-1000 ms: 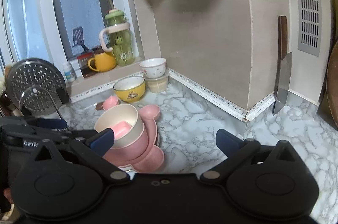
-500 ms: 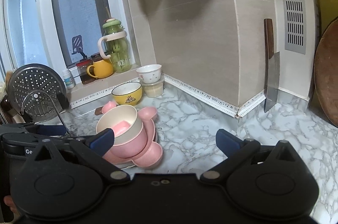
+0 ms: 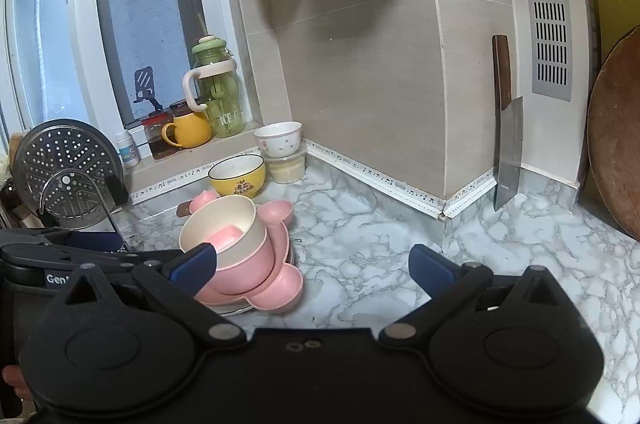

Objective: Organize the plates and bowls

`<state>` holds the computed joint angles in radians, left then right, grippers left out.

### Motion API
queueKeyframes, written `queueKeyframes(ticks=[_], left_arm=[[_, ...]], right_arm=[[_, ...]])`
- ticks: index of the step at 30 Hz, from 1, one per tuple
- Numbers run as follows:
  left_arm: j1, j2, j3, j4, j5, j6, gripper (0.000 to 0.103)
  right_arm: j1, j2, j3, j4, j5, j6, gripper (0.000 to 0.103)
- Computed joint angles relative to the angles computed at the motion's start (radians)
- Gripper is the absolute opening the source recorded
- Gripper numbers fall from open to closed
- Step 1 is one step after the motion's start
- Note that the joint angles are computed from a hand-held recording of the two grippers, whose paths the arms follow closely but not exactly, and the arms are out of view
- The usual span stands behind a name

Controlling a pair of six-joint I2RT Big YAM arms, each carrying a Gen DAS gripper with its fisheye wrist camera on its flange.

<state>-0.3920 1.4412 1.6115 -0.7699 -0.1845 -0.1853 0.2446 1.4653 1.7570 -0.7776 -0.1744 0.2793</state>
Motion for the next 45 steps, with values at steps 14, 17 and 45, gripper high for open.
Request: queueKeyframes(ticks=[14, 17, 45], left_arm=[[0.003, 0.007, 0.012, -0.012, 0.016, -0.010, 0.103], [0.004, 0.005, 0.011, -0.012, 0.029, -0.014, 0.103], [-0.007, -0.014, -0.007, -0.009, 0.040, -0.016, 0.103]], right_arm=[[-0.003, -0.001, 0.000, 0.004, 0.006, 0.000, 0.103], [-0.005, -0.001, -0.001, 0.004, 0.007, 0.003, 0.103], [-0.004, 0.010, 0.006, -0.020, 0.021, 0.009, 0.103]])
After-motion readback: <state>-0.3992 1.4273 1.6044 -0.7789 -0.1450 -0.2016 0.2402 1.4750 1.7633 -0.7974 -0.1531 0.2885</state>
